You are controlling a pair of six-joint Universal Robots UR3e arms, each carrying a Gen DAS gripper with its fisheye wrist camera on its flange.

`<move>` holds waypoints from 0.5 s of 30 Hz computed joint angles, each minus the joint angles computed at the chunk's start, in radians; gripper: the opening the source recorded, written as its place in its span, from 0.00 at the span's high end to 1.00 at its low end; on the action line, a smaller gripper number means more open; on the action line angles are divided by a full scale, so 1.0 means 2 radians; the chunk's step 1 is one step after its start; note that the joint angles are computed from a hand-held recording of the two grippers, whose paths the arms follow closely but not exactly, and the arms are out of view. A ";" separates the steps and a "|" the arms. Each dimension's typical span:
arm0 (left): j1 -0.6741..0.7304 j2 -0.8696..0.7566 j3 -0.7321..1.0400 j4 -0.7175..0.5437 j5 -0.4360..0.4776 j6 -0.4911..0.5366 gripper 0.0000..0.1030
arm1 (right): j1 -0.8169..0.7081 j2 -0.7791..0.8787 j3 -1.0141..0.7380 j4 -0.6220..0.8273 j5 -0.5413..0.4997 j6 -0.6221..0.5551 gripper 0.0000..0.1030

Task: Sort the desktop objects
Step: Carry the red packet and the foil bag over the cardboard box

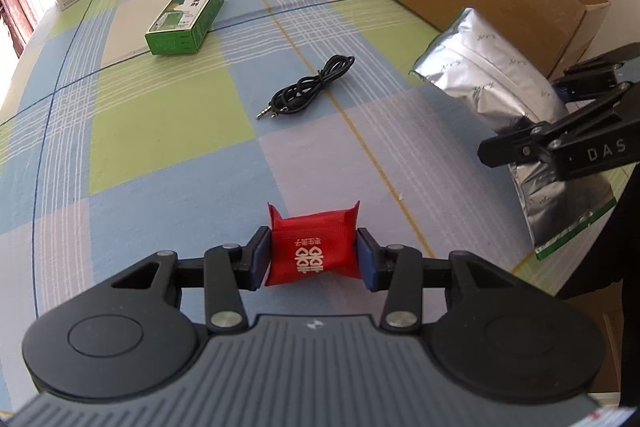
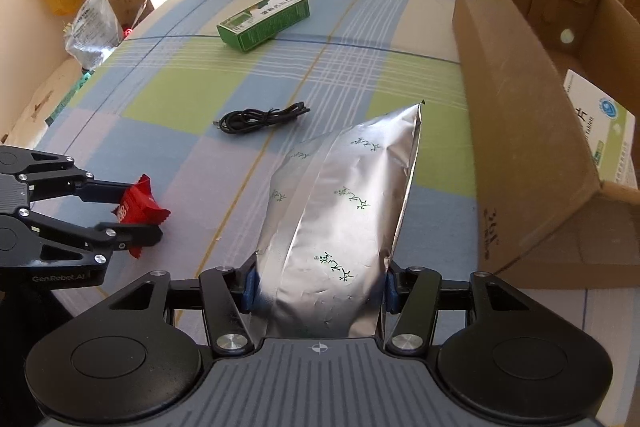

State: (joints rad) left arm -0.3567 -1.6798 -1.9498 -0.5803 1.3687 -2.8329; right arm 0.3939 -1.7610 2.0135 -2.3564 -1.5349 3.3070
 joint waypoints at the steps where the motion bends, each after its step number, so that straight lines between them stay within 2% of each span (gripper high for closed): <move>1: -0.002 0.002 0.001 -0.002 0.001 -0.002 0.62 | 0.001 -0.004 0.000 0.002 -0.001 0.001 0.49; 15: -0.038 0.039 0.032 -0.038 0.011 -0.035 0.62 | 0.014 -0.073 -0.027 0.049 -0.010 -0.001 0.49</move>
State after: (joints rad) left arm -0.4325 -1.6012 -1.8853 -0.6554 1.3910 -2.9025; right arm 0.4210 -1.9071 1.9599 -2.2583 -1.5557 3.3041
